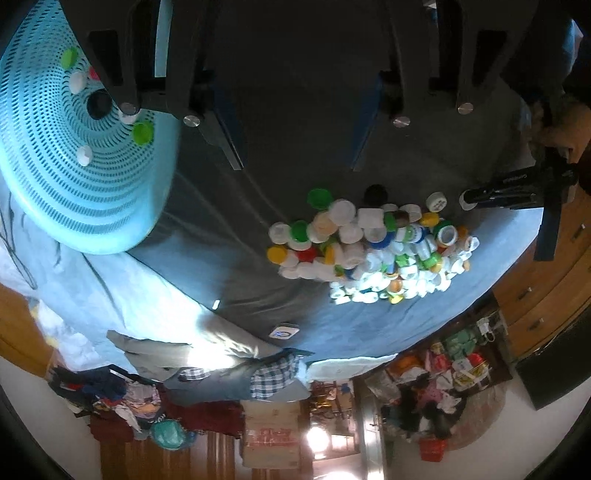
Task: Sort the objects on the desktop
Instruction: 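Grasp a white cap with the left gripper while the right gripper grasps a green cap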
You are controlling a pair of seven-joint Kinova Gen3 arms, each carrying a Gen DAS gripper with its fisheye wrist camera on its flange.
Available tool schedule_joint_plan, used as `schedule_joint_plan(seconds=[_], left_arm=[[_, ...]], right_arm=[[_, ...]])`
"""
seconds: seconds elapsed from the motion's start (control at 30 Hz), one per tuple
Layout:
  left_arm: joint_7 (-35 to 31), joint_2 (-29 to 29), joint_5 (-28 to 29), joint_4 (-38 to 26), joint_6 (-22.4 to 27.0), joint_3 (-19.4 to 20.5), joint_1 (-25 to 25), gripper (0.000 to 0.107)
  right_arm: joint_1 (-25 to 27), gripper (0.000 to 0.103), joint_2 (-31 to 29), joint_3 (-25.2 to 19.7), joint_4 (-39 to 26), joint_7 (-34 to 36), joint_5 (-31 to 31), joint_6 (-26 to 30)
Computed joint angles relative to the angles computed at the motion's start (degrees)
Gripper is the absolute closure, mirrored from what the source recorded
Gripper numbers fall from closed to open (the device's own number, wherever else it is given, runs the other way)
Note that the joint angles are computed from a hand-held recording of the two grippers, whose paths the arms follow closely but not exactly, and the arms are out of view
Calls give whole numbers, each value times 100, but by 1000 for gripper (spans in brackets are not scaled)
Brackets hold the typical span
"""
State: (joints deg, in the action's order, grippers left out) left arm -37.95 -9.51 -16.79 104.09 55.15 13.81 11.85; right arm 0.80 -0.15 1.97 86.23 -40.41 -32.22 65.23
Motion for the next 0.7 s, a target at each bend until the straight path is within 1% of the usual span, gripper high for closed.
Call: schedule_joint_plan(seconds=[0.13,0.2,0.23,0.37,0.43,0.6,0.7], left_arm=[[107,-96,-2,15,30,17,-39,81],[199,-175,23,21,2,31,-74,80],[229,-190,19,17,-4,45,-95,80],[236,-227,68,0,-16,57,-147,80],[220,-253,76,-18,18,66,-164,80],[185,-298,98,-95,134,112,-191,80],[184,-250,96,-174,192,160,-175,80]], right_arm=[[-5,42,72,-2,44,49,-146,-15],[-32,46,218,-57,26,-1,-160,10],[-73,49,269,-118,36,-25,-101,-40],[-330,50,626,-400,91,-51,135,-413],[-447,50,954,-503,-33,-295,285,-488],[-554,50,1407,-682,-139,-734,501,-862],[-504,50,1551,-801,-125,-743,500,-978]])
